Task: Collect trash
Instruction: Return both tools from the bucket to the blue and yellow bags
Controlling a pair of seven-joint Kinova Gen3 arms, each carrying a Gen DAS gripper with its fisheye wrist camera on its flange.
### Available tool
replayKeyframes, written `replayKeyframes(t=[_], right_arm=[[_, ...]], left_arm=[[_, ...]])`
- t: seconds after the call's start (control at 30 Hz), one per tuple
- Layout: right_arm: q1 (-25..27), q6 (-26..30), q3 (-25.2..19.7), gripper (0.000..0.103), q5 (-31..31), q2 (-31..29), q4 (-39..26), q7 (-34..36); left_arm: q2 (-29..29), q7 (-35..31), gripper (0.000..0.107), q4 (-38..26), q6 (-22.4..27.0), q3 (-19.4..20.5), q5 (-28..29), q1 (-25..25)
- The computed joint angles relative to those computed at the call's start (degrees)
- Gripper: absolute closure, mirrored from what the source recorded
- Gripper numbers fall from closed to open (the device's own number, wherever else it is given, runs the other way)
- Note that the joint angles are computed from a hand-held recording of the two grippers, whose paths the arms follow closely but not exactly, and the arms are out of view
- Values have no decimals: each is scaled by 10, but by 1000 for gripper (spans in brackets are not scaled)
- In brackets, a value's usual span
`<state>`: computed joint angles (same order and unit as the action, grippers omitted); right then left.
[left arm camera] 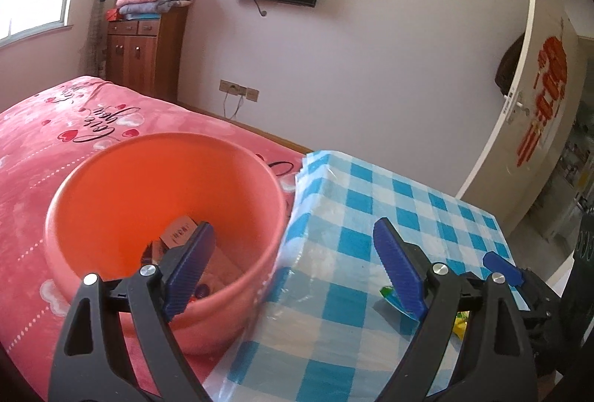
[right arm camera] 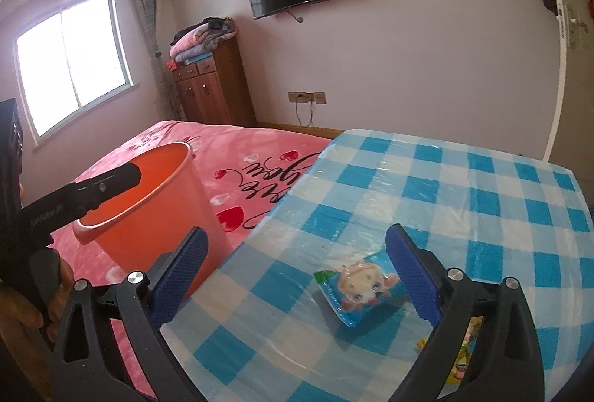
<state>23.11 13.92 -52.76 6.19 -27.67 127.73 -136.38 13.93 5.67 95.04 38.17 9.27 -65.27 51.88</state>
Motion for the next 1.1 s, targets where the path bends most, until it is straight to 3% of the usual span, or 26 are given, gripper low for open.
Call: replayKeyframes(t=[0.5, 1.1], right_arm=[[-78, -8, 94, 8, -36, -41, 72, -4], [-134, -29, 192, 8, -68, -94, 155, 26]], left_arm=[[34, -38, 20, -27, -29, -13, 30, 32], [106, -159, 20, -117, -9, -47, 129, 95]])
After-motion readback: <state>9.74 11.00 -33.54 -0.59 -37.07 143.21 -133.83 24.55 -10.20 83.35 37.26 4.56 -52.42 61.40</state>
